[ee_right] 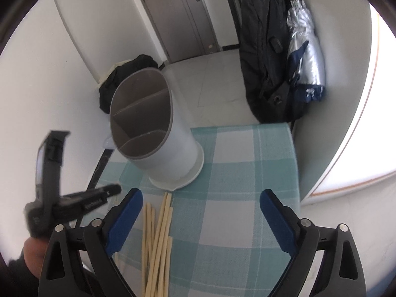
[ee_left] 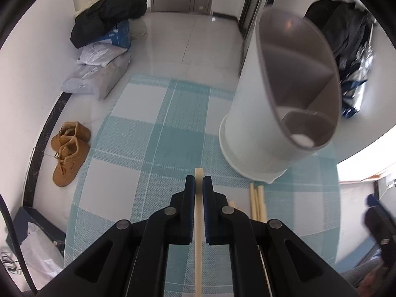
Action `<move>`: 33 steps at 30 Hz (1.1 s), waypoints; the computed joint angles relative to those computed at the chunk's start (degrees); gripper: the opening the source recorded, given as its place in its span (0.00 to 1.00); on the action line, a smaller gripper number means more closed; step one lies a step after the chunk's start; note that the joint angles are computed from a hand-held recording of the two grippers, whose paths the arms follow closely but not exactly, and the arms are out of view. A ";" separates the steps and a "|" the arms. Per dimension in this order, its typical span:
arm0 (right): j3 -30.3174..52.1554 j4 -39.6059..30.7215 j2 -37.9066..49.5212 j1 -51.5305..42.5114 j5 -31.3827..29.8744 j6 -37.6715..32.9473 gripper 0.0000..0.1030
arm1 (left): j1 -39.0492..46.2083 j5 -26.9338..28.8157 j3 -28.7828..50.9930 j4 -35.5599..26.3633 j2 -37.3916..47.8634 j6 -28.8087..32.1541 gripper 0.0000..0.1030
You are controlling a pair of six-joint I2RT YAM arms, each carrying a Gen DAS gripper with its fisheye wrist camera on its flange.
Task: Organize utensils
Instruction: 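Lift the chopstick with the left gripper while the right gripper grasps chopsticks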
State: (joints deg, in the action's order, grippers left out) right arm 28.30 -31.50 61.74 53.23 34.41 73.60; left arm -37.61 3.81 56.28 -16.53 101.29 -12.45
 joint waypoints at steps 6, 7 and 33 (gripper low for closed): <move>-2.21 9.40 5.30 -3.79 -8.60 -3.21 0.69 | 4.57 6.37 -1.45 1.82 -2.64 0.50 0.02; -2.36 11.85 6.69 -4.39 -10.08 -4.48 0.66 | 5.61 7.54 -1.76 1.86 -3.31 1.11 0.02; 16.39 21.40 43.54 -9.18 -12.61 -14.48 0.12 | 16.72 21.39 -3.83 1.63 -6.09 7.21 0.02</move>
